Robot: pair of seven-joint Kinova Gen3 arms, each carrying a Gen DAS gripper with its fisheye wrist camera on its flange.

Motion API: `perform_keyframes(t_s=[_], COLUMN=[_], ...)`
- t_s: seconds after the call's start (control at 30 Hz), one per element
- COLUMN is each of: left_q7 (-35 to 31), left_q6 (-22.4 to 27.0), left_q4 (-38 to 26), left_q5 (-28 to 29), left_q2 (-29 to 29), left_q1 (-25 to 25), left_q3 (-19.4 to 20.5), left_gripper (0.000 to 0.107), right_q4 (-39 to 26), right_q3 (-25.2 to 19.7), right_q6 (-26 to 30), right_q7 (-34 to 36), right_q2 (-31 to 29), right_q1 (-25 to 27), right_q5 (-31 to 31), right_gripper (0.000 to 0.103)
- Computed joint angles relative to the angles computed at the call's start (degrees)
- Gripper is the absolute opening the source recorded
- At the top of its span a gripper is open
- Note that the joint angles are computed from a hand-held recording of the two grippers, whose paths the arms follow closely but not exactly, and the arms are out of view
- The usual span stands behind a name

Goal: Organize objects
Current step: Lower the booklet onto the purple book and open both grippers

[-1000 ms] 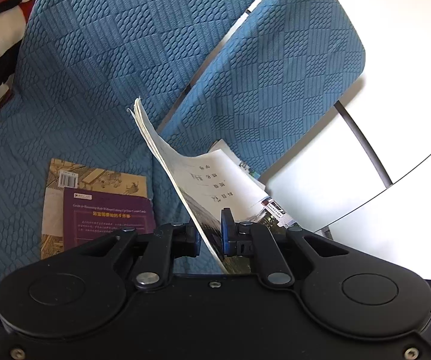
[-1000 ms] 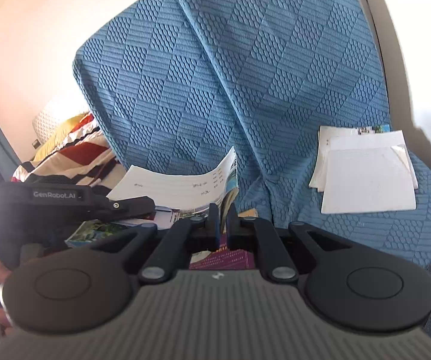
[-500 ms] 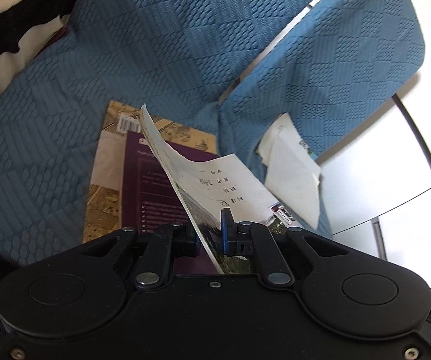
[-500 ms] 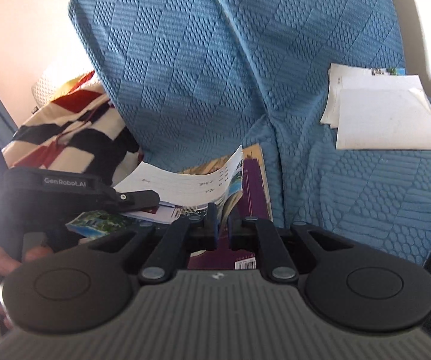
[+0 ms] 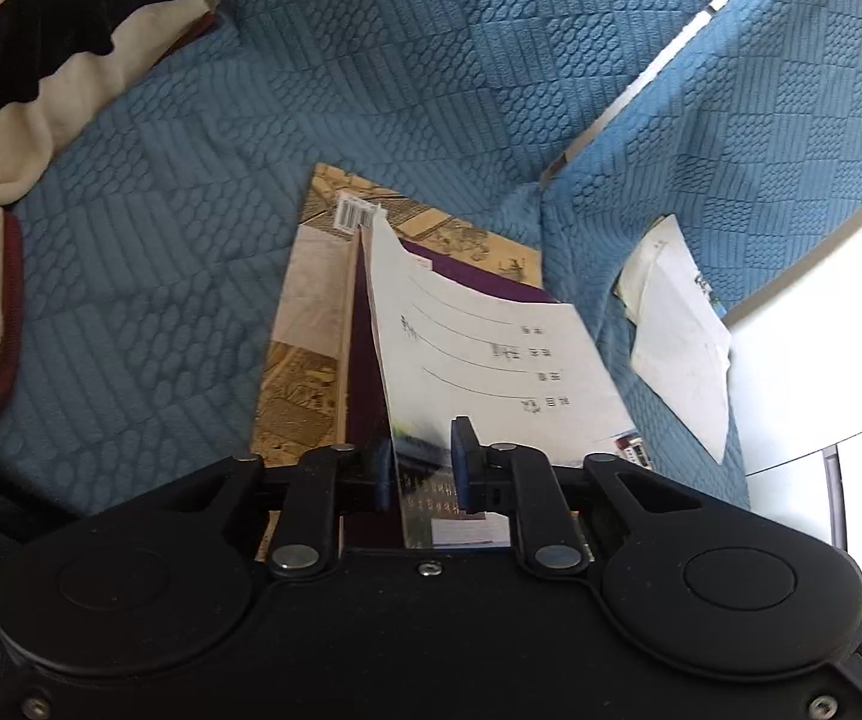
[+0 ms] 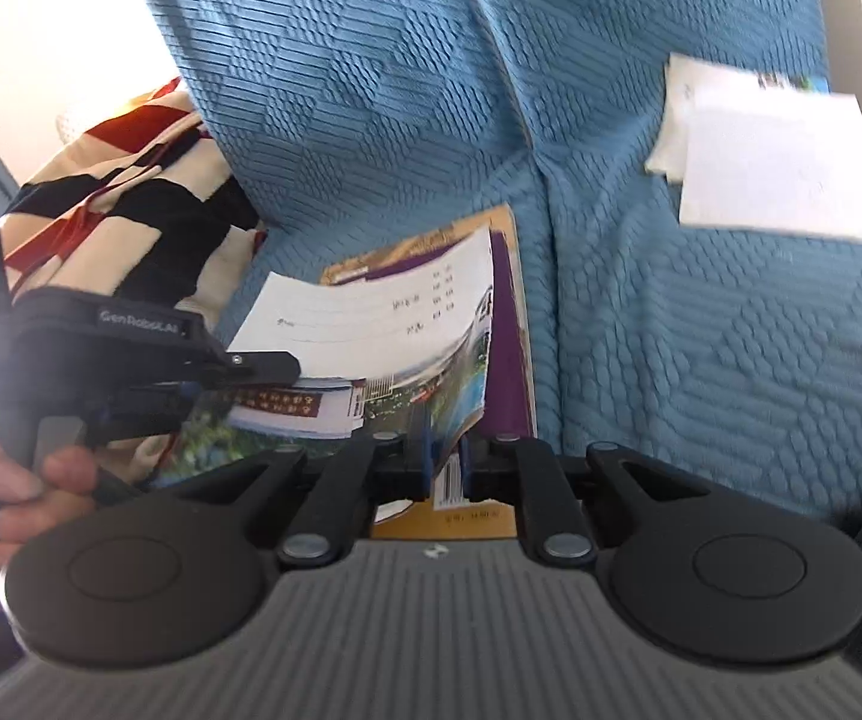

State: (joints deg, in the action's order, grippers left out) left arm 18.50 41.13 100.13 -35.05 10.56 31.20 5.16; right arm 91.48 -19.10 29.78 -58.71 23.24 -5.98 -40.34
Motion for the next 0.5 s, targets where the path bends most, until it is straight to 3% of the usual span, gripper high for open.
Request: perform_keyframes(t_s=[0.1, 0.17, 0.27, 0.5], left_q7=[0.27, -0.01, -0.52, -5.78], left_q6=[0.83, 2.16, 4.56, 11.37], left_q4=[-0.1, -0.79, -1.7, -6.24], left_q5=[-0.05, 0.4, 0.46, -0.24], left_q2=[-0.08, 0.23, 0.78, 3.84], left_q1=[0.08, 0.05, 0.46, 2.67], left_q3=[0.06, 0.2, 0.46, 0.95], left_gripper=[0.023, 0.026, 0.03, 0.032], right_q4=[-0.51, -1.14, -1.62, 1.12], right_q3=[1.06, 2.43, 3.38, 3.92], right_q6=[1.26, 2.67, 4.48, 0.21], right_q7=[-1.25, -3.01, -4.8, -6.47], right_q2=[-0.24, -0.31, -0.56, -2.21], right_q1=[-1.04, -2.47, -3.0, -2.53], right_q5=[1.41, 3.76, 5.45, 5.78], right_gripper=[0.017, 0.038, 0.059, 0.06])
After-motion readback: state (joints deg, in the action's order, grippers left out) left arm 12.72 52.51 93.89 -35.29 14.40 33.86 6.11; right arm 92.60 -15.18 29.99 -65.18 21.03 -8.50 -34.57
